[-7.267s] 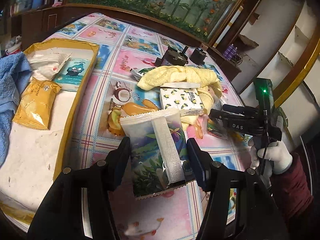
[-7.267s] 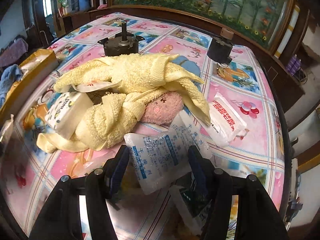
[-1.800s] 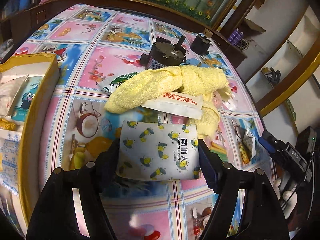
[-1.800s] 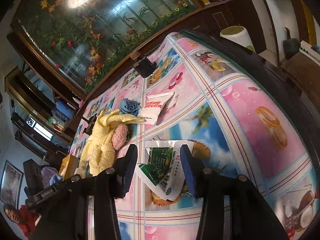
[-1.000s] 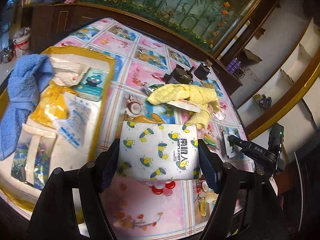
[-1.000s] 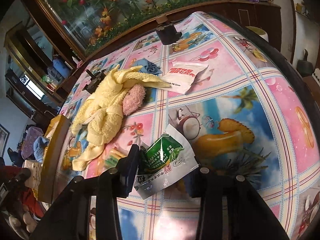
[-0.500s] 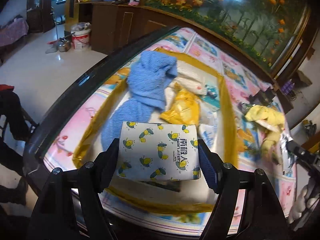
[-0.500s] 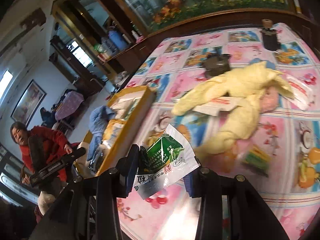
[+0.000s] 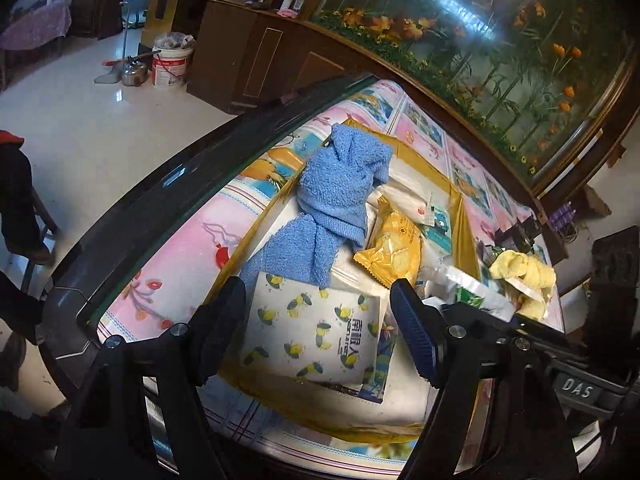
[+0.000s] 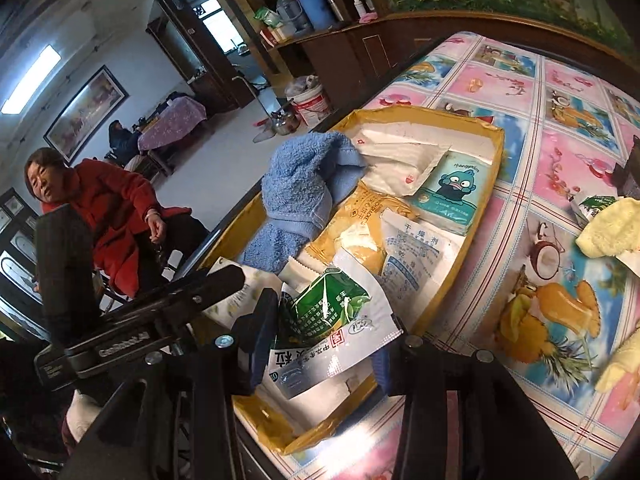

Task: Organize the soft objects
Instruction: 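Carry the tissue pack and green packet into the cardboard tray and open both grippers, then move both grippers back to the yellow towel on the tablecloth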

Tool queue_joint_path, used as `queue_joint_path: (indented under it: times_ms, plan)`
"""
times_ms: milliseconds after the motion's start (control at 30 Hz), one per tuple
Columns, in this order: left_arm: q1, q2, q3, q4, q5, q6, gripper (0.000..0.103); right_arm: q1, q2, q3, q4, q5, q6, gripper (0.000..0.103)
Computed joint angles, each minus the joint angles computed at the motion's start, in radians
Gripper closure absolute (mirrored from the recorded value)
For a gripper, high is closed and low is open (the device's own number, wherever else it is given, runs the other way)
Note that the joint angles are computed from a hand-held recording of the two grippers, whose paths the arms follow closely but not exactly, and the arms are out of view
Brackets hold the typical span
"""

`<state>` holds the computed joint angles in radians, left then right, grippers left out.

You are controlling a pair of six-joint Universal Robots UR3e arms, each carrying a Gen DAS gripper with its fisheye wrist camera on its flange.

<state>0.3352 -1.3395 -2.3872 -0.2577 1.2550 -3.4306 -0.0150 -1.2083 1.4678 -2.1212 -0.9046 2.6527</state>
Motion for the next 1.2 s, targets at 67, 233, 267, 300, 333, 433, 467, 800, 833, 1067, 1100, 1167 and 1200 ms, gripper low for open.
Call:
queue_joint_path:
  times_ms: [67,233,267,300,333,433,467,800,833,1067,1100,1167,1200]
  plan:
    - [0.009,0.002,-0.015,0.034,-0.005,-0.003,0.027,0.009,0.001,0.015,-0.012,-0.001,0.006,0.055]
    - [0.012,0.027,-0.027,0.061,0.014,-0.002,0.027,-0.002,-0.017,0.033,-0.017,0.018,0.01,0.043]
    - [-0.023,0.022,-0.011,0.061,0.068,-0.007,0.027,-0.009,-0.026,0.04,-0.018,0.025,0.01,0.043]
    - [-0.047,0.019,-0.001,0.064,0.107,-0.006,0.027,-0.019,-0.038,0.05,-0.02,0.035,0.009,0.043]
    - [-0.069,0.021,0.003,0.067,0.141,-0.003,0.027,-0.027,-0.048,0.059,-0.022,0.045,0.009,0.043]
    - [-0.145,-0.003,0.045,0.049,0.23,-0.013,0.027,-0.066,-0.09,0.094,-0.018,0.08,-0.002,0.043]
    - [-0.171,-0.02,0.066,0.036,0.258,-0.014,0.027,-0.079,-0.1,0.103,-0.017,0.09,-0.006,0.043]
    - [-0.535,-0.24,0.31,-0.036,0.572,-0.013,0.027,-0.283,-0.193,0.205,0.009,0.158,-0.044,0.043]
    - [-0.563,-0.263,0.337,-0.05,0.595,-0.013,0.027,-0.309,-0.199,0.215,0.012,0.163,-0.049,0.043]
    - [-0.704,-0.401,0.527,-0.171,0.674,-0.017,0.027,-0.49,-0.216,0.256,0.04,0.192,-0.084,0.043]
    - [-0.72,-0.422,0.556,-0.187,0.682,-0.017,0.027,-0.511,-0.212,0.256,0.045,0.197,-0.089,0.043]
    - [-0.754,-0.462,0.609,-0.216,0.701,-0.02,0.027,-0.548,-0.208,0.259,0.051,0.201,-0.096,0.043]
    - [-0.765,-0.48,0.635,-0.23,0.706,-0.018,0.027,-0.563,-0.204,0.257,0.055,0.203,-0.099,0.043]
